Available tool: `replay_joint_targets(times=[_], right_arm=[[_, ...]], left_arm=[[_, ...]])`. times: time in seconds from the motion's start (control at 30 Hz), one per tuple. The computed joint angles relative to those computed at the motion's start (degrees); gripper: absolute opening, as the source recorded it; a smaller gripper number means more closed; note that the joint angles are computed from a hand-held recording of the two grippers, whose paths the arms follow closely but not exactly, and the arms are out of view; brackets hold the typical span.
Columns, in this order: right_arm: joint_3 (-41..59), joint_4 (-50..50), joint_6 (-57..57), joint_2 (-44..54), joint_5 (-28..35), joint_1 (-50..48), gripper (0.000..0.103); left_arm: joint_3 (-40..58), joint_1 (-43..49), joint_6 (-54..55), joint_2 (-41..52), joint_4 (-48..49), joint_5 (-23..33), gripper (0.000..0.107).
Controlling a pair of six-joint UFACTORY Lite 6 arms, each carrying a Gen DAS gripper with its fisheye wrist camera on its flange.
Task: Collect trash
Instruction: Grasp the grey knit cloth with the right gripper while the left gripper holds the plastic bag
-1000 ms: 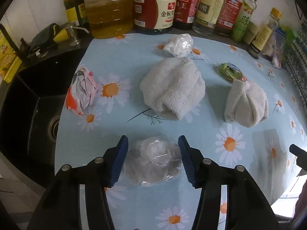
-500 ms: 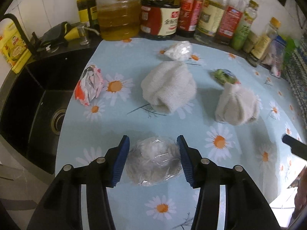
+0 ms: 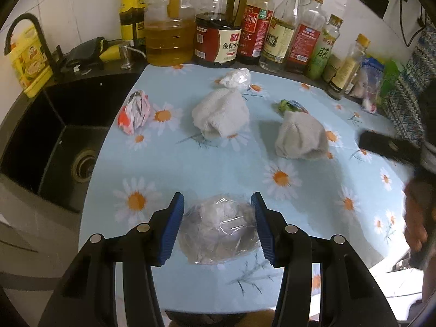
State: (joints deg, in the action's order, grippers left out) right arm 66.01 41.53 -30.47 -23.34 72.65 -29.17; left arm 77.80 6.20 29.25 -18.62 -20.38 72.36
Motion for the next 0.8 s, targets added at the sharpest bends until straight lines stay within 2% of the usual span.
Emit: replay_joint_targets(times=[0.1,0.4,0.53,0.6,0.73,0.8], right_arm=[[1.4,0.1,-0.4,3.6,-1.6,2.0,0.084],[3.0,-5.0,4.6,11.0,-11.4,11.9,0.082],[2.2,-5.7,5.5,14.5,-14.9,14.5,0.067],[1.3,-5.9,5.9,14.8,-16.3,15.3,0.063],[0.9,-8.5,7.5,14.3,-18.2,17.5,0.040],[0.5,-8.9,8.1,13.6,-18.5,18.1,0.035]], left_arm=[[-2.0,3.0,1.1,-3.2,-1.3,2.3,0.049],[-5.3,13.5,7.3,-8.7,-5.0,10.1,0.049],[-6.3,16.4,9.5,-9.4,-5.4,11.5,0.049],[-6.5,17.9,10.6,-9.6,-5.6,12.2,0.049],[-6.7,22.3,14.3,-9.1,-6.9,13.9,0.049],[-6.4,24.1,16.0,-8.5,-7.4,14.6,0.049]])
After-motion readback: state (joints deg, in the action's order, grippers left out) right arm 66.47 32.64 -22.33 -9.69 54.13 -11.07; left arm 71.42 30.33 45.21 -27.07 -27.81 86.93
